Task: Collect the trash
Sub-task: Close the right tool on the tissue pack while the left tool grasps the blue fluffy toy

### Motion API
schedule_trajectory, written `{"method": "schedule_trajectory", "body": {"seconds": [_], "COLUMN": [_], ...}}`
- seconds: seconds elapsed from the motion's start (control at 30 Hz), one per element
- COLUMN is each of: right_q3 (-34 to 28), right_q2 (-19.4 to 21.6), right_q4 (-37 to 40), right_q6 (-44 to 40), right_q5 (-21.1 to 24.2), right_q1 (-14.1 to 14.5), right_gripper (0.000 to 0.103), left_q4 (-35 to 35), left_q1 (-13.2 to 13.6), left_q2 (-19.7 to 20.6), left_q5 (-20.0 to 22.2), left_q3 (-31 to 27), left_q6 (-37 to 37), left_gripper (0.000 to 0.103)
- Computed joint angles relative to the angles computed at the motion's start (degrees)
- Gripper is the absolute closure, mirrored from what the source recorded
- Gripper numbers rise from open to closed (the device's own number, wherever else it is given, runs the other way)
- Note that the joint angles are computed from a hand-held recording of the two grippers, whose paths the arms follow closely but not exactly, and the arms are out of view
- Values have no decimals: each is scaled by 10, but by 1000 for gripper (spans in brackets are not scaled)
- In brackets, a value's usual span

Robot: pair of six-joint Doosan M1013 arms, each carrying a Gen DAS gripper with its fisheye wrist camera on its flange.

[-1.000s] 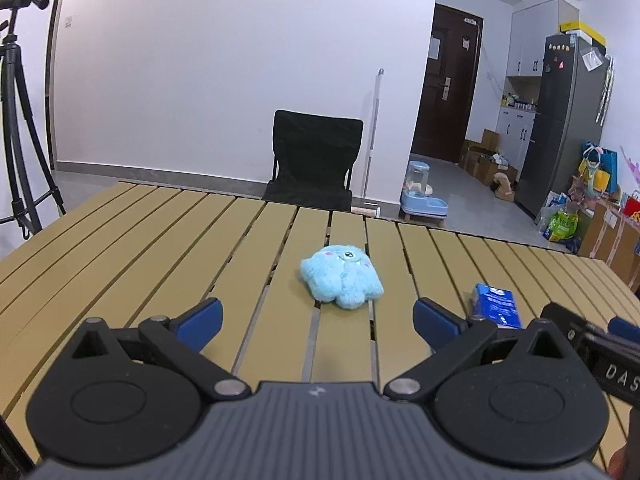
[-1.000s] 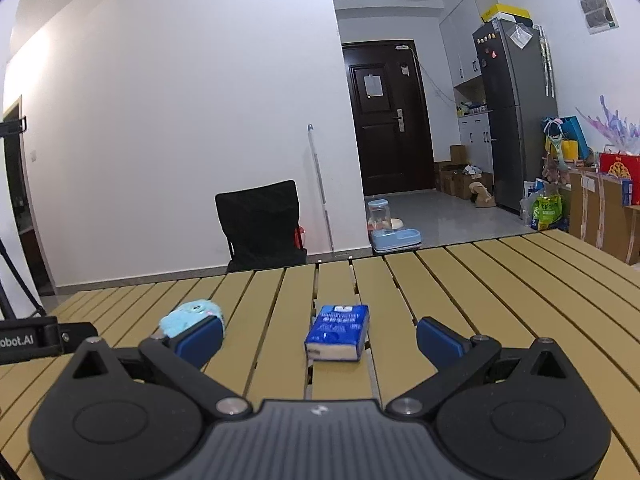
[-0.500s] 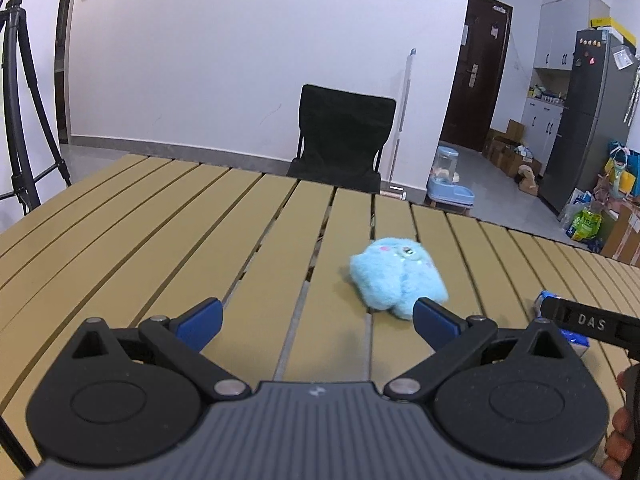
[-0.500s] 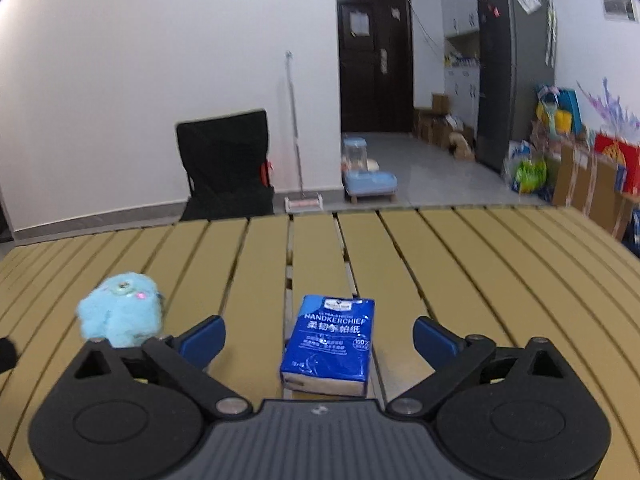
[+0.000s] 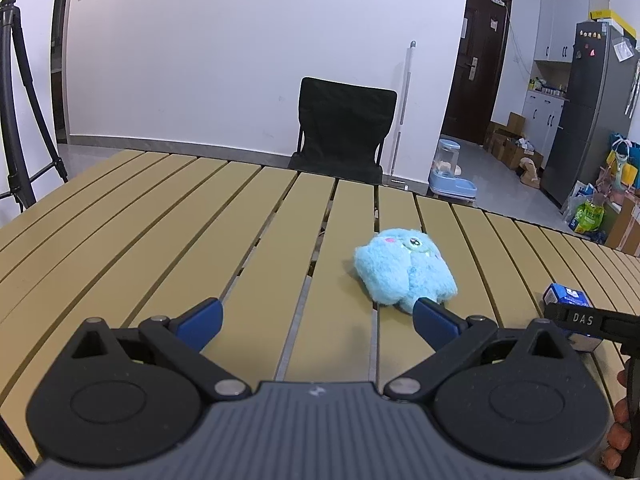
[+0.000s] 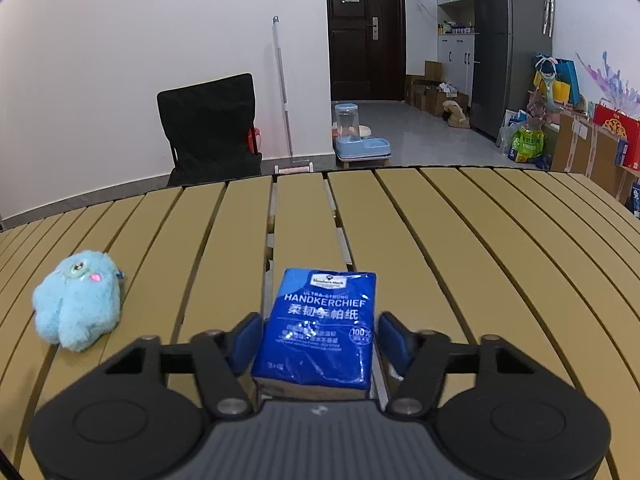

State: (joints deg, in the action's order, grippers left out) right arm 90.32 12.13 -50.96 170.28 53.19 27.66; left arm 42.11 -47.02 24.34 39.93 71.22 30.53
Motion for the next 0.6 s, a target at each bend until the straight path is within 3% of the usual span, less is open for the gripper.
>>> {"method": "schedule_trajectory", "body": {"seconds": [0.2,0.43,0.6], "right_q3": [32,56,69], "right_q2": [-24,-41,-50], "right_q4": [-13,-71,-106], "right_q6": [60,154,214], "right_q5": [-53,-49,-23], "right_q1": [-6,-4,-2], "right_gripper": [53,53,53], "left_q4": [-3,-53,-119], "left_q1": [-9,-9,-1], "left_q2": [11,52,107], "left_q5": [21,50,107], "left_q3": [-26,-102,-189], "left_q6": [39,113,159], "left_gripper": [0,0,0]}}
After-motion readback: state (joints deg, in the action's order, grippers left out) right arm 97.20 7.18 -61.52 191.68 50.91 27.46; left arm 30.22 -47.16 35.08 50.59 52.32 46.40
